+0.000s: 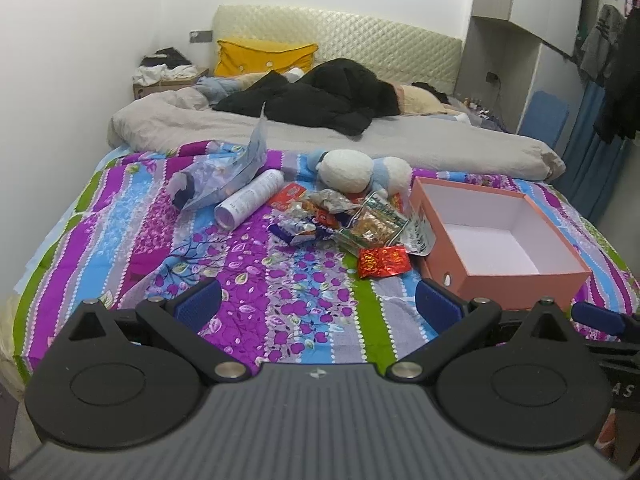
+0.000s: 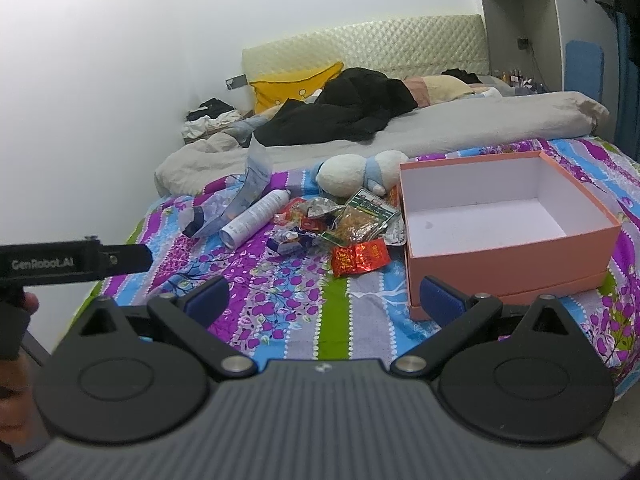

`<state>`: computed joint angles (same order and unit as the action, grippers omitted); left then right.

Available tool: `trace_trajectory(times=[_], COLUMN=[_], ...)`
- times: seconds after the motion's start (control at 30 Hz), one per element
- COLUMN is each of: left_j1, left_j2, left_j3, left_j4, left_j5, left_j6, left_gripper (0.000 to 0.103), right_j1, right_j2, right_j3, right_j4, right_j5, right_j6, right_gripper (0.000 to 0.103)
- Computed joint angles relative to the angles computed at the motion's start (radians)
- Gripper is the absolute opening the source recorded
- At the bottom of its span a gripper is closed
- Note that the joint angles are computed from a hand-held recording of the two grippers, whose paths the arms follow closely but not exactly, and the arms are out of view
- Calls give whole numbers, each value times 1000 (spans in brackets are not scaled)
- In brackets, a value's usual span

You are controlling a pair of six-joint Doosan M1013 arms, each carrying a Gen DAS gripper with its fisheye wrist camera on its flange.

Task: Organize snacks
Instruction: 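Move both tools toward the snack pile beside the pink box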

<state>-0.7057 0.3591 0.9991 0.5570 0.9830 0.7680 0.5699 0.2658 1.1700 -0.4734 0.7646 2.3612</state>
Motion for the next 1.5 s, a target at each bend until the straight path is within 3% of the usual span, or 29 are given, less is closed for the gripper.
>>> trace_trajectory(times=[0.67,0.97,1.3,1.5], left_j1=[10,16,40,56], left_j2=[22,-1,1,20], left_j3=[-28,39,54,38], left_j4=[-65,-74,-132,-151], left_j5=[9,-55,-106,-96], left_j6=[49,32,73,90], left_gripper=[103,103,103,103], right_j1=[-8,3,9,8], right_j2=[-9,-20,1,12], right_j3=[21,54,34,30], right_j4=[70,34,-7,-6], right_j5=[7,-17,29,28], right_j6=[-13,16,57,46], right_gripper=[103,103,103,103])
